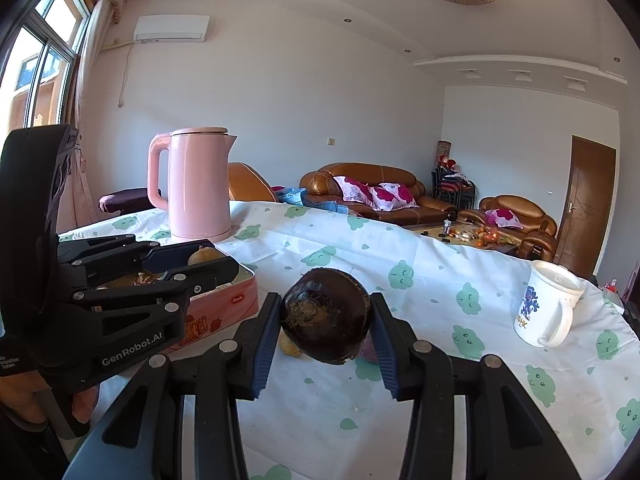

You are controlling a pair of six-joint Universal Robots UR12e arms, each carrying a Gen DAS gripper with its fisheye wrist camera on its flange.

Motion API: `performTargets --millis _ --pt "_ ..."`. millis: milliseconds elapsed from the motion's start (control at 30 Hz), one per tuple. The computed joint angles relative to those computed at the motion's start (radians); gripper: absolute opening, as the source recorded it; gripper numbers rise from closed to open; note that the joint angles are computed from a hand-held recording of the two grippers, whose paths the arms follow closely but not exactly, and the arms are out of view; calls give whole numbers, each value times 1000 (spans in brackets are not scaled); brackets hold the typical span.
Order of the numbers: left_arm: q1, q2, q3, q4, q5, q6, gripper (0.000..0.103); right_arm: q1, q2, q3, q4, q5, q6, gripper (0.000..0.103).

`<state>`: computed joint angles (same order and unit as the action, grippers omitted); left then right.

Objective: Organize fruits
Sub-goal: 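Lift both held fruits and carry them over the tin box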

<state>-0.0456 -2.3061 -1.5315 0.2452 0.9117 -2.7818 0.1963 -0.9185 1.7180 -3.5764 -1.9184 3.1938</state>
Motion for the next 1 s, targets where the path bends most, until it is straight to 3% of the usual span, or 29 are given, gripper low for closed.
performTargets --millis 733,1000 --pt "45 5 12 -11 30 -43 27 21 29 -93 72 65 -43 46" --pt "64 -7 47 -30 74 -80 27 29 47 -144 110 90 -68 46"
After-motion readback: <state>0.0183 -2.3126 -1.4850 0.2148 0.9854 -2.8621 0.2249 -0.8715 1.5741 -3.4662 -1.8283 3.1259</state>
